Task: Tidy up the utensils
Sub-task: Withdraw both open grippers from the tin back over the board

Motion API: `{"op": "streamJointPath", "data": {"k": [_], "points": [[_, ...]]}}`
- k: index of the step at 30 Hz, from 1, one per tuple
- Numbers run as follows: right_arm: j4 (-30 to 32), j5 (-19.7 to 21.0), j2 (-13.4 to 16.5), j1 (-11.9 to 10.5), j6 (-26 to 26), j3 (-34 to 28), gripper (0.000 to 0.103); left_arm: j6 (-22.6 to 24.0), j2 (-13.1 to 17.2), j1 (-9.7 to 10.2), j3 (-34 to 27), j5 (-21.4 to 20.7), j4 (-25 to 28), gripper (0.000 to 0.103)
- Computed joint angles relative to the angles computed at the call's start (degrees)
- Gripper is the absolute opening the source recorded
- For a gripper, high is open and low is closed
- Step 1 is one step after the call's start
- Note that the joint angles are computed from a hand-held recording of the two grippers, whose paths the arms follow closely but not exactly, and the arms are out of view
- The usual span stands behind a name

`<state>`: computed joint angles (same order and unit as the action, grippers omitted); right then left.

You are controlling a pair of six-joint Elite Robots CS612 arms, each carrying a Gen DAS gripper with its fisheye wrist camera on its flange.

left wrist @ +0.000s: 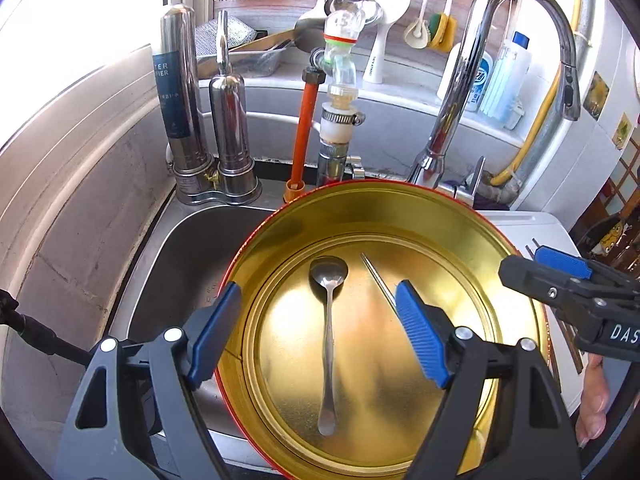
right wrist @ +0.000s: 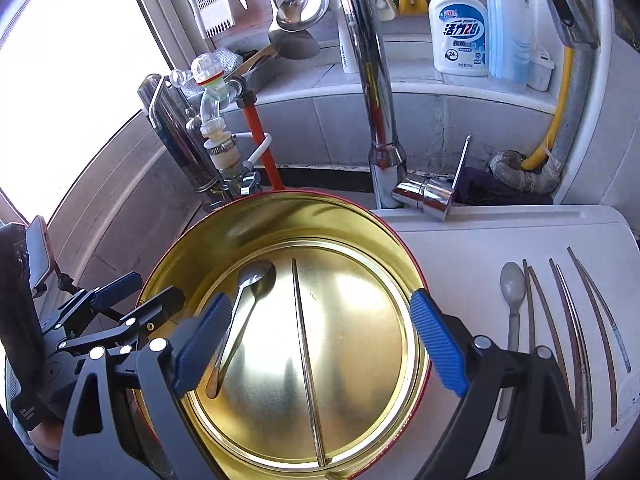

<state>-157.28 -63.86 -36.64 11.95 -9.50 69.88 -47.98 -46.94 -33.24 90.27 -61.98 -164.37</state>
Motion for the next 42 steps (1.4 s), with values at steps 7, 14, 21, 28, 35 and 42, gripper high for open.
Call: {"op": "streamJointPath", "data": {"k": [7, 14, 21, 28, 35, 42], "points": [[-3.89, 4.76, -0.50, -1.78, 0.52, 1.92, 0.092, -0.46, 0.30, -1.52, -0.99, 1.40, -0.03, 0.080], [-10.14, 9.70, -1.81, -5.11, -1.31, 5.79, 0.092, -2.30, 0.87, -4.57, -3.26, 6.23, 1.34, 0.080], [-11.84, 12.40, -2.78, -9.49, -5.65, 8.11, 0.092, -5.28, 2.84, -7.18, -7.97, 8.01, 5.53, 0.080], [-6.44, 10.78, -1.93, -13.14, -8.56, 6.32, 0.092, -4.85, 7.43, -8.16, -16.76, 4.98, 10.47, 0.080], [1.60, 7.27, -0.28, -15.20, -12.73, 2.39, 0.092, -1.48, 12.36, -8.67, -25.86, 1.10, 15.64, 0.080], [3.56, 4.61, 1.99, -14.49, -11.11, -1.34, 0.092, 7.46, 16.35, -7.36, -32.38, -2.75, 17.80, 0.080]]}}
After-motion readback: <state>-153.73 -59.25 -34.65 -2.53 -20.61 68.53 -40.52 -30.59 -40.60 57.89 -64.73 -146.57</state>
